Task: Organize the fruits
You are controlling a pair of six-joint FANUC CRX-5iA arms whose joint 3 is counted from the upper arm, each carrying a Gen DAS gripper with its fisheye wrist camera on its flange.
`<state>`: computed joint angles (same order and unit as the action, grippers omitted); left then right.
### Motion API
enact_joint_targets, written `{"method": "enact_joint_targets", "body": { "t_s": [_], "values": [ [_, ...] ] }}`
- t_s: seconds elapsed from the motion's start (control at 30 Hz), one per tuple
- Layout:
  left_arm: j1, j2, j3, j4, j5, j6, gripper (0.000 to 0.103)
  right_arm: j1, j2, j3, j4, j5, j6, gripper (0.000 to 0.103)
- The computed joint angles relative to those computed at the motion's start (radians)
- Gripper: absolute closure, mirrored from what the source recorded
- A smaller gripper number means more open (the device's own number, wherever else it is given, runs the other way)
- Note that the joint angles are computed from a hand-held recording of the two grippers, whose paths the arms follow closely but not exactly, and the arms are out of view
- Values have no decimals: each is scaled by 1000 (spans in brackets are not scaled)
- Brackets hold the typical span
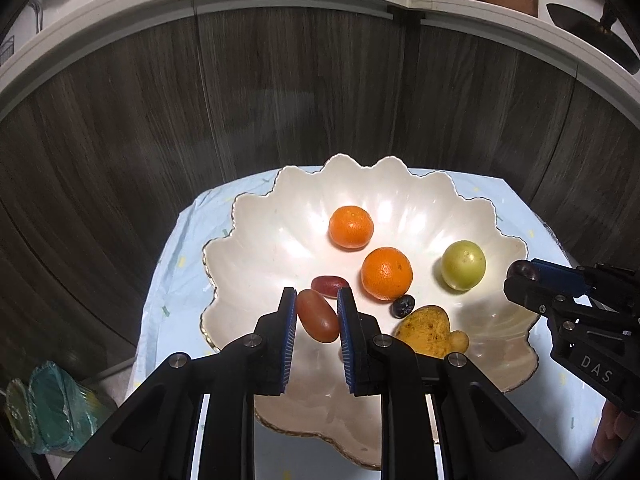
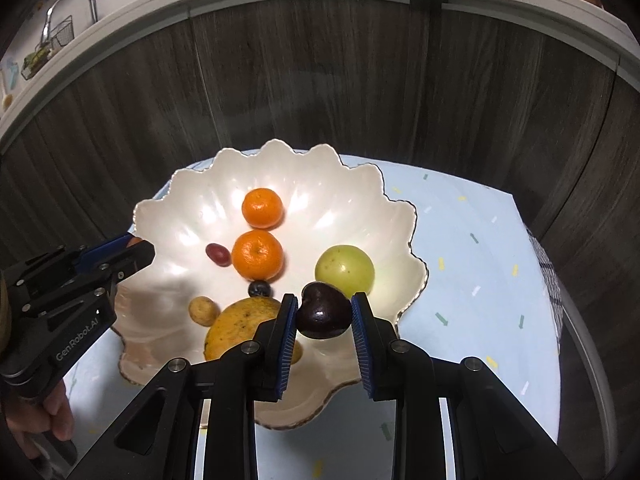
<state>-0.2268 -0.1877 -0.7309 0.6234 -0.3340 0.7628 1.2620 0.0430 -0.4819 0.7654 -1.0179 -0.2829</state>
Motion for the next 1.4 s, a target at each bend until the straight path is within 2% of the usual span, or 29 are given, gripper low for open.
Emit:
{"method": "enact_joint_targets", "body": {
  "t_s": [0.07, 0.1, 0.17, 0.2, 0.27, 0.33, 0.43, 0.5, 0.57, 0.63, 0.8, 1.0, 1.4],
  "values": [
    [1, 4, 8, -21, -9, 18, 77, -3, -4, -5, -4, 8, -6, 74],
    [1, 5, 13, -47, -9, 42, 67, -3, -3, -5, -7, 9, -4, 74],
    [2, 2, 14, -72, 0, 71, 55, -4, 1, 0, -16, 7, 1, 71],
    [2, -1, 17, -93, 1, 92, 51, -3, 1, 0, -16, 3, -2, 67],
    [5, -4, 23, -121, -3, 115, 46, 3, 3, 3, -8, -15, -14, 50],
    [5, -10, 29, -147, -4, 136, 42, 9, 3, 2, 1, -31, -31, 42],
    [6, -22, 32, -168, -11, 156, 36, 13, 0, 7, -2, -51, -44, 40],
    [9, -34, 36, -195, -17, 188, 27, 18, -3, 10, -1, -65, -54, 38],
    [11, -47, 32, -198, -15, 194, 25, 24, -4, 12, 5, -82, -63, 30],
    [14, -60, 33, -211, -21, 207, 24, 32, -7, 14, 12, -98, -72, 27],
    [24, -95, 35, -246, -41, 253, 14, 48, -10, 25, 18, -129, -88, 26],
    [37, -135, 24, -241, -63, 248, 11, 80, -13, 39, 28, -171, -122, 22],
    [90, -259, -15, -224, -130, 216, 4, 154, -13, 76, 52, -270, -168, 22]
  ]
}}
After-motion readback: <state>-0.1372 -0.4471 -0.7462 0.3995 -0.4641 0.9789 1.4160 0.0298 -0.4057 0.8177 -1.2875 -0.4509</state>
